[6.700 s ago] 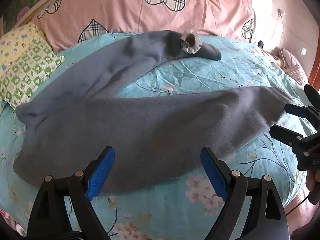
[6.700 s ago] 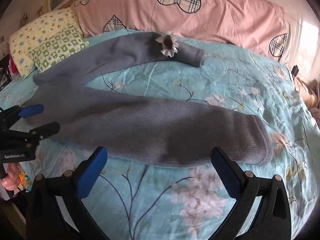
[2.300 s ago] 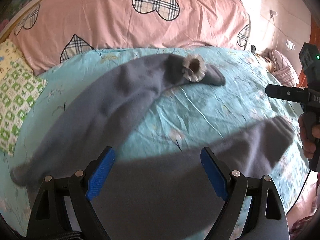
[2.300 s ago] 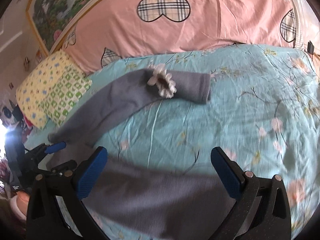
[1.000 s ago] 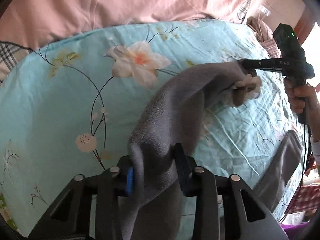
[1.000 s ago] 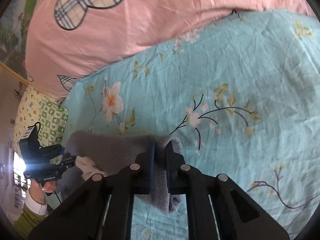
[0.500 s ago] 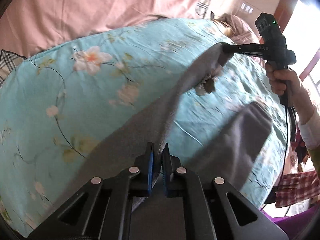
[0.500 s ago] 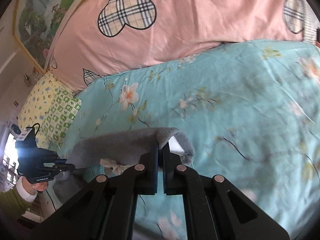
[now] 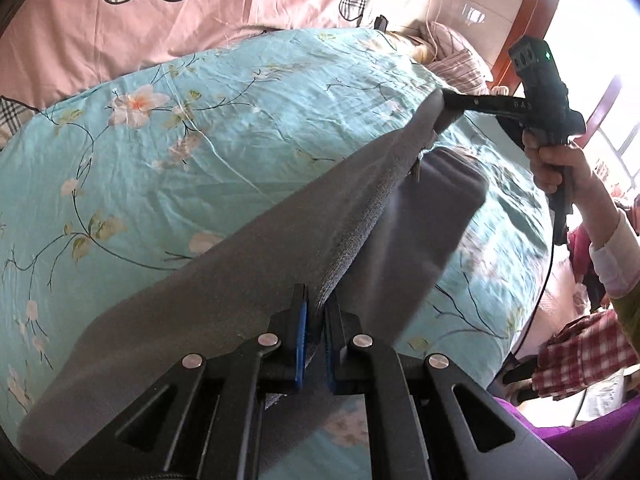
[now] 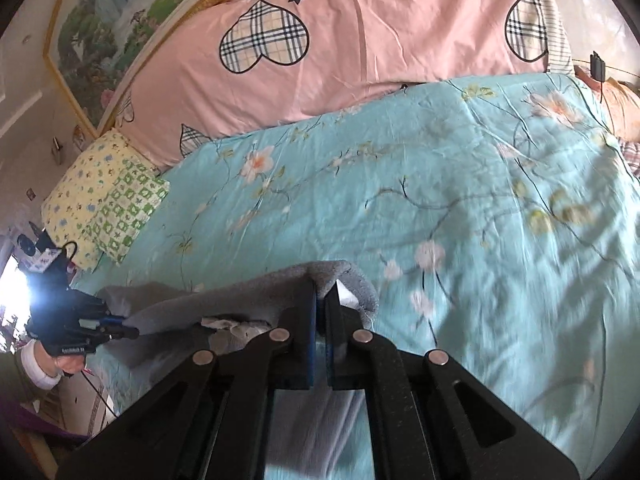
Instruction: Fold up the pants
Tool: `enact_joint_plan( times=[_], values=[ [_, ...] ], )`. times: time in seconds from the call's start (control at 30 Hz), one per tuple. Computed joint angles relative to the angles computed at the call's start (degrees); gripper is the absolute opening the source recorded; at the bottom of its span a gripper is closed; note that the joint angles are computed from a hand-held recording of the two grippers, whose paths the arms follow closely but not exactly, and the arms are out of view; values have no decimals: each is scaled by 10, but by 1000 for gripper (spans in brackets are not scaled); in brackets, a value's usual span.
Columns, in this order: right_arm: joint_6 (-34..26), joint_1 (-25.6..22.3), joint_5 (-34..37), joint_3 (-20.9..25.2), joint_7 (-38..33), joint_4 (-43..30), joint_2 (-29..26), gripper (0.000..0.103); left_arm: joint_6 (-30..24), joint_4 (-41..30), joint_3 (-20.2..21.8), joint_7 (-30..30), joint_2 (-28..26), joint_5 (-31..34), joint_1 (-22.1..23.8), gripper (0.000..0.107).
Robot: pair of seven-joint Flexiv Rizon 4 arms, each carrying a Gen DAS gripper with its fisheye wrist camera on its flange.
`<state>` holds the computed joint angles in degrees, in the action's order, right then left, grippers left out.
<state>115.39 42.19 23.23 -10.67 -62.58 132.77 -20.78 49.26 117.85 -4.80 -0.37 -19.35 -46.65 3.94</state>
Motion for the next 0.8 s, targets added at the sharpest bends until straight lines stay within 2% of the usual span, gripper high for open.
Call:
enact_joint_plan(
  times=[0.1,0.33,0.43,0.63,0.77,0.8],
  values=[
    [13,48,32,-23,-14,20,4,4,3,21,2,17,9,-9,1,6],
    [44,58,84,15,-5,44,-9,4,27,53,3,45,12,-21,-5,6],
    [43,77,105,11,-3,47,-13,4,36,62,2,55,14,-27,-6,6],
    [35,179,174,-58,-32,59,2,4,30,73,5,80,21,-39,-6,6],
    [1,214,174,-94,-9,61,-13,4,48,75,3,75,2,-29,-11,6],
    [-14,236,173,-117,-3,63,-18,4,55,77,1,76,-2,-29,-12,6]
  ],
)
